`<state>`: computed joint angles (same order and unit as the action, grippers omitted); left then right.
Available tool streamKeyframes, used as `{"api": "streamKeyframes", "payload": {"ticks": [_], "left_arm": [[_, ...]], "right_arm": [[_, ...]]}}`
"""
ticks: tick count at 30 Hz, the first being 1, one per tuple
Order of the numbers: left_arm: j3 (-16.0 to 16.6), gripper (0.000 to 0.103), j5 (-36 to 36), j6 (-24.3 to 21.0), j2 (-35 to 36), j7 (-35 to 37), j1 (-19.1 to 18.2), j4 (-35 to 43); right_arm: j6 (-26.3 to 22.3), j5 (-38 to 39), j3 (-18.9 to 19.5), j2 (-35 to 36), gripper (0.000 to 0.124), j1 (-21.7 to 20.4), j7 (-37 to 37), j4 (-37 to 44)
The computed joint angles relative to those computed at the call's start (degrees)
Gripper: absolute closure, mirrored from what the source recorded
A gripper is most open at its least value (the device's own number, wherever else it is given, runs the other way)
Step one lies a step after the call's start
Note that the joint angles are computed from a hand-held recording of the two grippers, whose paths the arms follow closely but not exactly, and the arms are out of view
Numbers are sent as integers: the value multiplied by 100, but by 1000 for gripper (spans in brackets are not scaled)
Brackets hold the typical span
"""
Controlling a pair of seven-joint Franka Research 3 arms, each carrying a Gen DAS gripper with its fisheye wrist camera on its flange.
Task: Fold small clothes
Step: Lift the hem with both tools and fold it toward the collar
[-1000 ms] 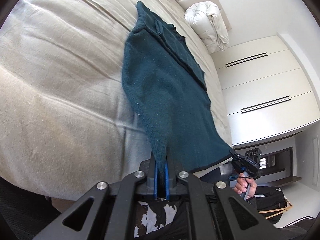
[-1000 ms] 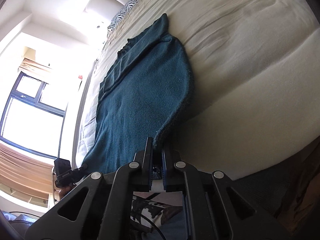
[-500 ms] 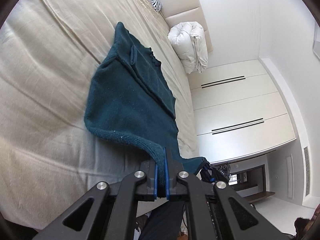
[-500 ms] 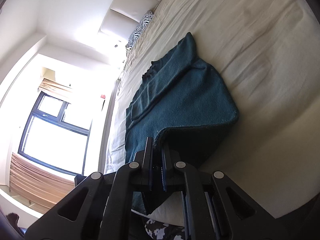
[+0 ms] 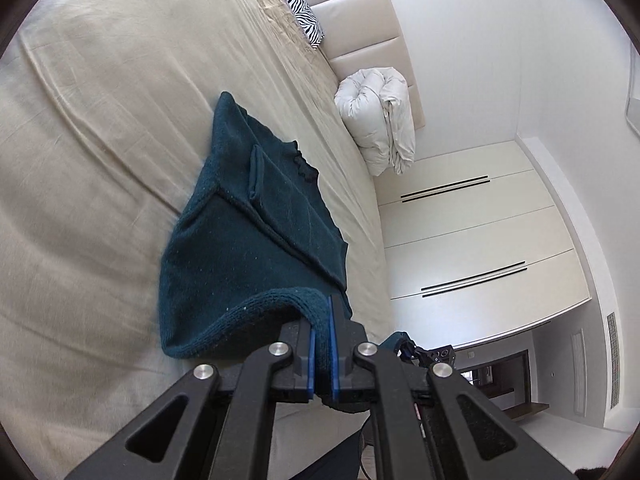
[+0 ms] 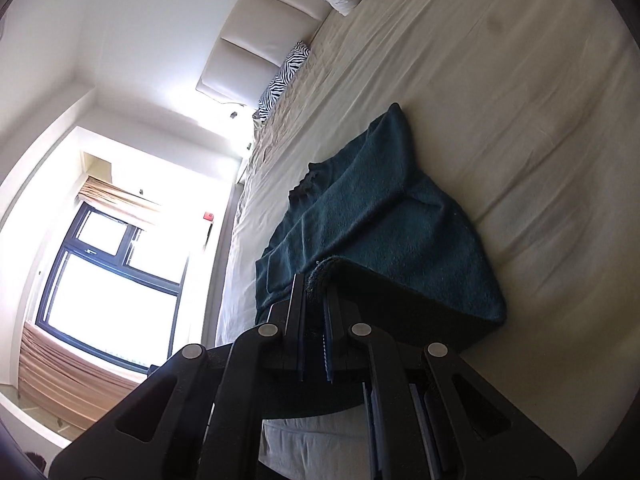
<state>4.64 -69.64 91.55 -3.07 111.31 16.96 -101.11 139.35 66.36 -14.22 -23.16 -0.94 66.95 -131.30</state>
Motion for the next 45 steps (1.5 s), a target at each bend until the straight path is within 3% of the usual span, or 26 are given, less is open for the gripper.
{"api": "streamKeyframes", "payload": {"ticks": [7,16,26,34,43,44,45], "left_arm": [[-300,98,-51,336,661,-188,-39,869],[-859,98,87,816,1621,-692,107,1964],[-1544,98,515,1268,2872,-1763,285,3317],[-1983,97,1316,1518,3822,-2319,216,4483],[-2292,97,2076,1853,4331,-2633,175,4923],[-2325,89,2106,1861,4385,-2672,184,4969],[-2369,73,2109,1868,4406,-2676,209,4968]], "right_arm": [[243,25,110,900,118,-39,78,841],[493,-31,400,2145,118,-385,273,2073],[563,-819,916,3555,118,-743,966,3652],[580,-1645,1175,4488,118,-978,1805,4631],[280,-2335,1359,5364,117,-1176,2505,5589],[184,-2430,1356,5459,117,-1186,2653,5698],[148,-2476,1378,5538,116,-1210,2730,5776]]}}
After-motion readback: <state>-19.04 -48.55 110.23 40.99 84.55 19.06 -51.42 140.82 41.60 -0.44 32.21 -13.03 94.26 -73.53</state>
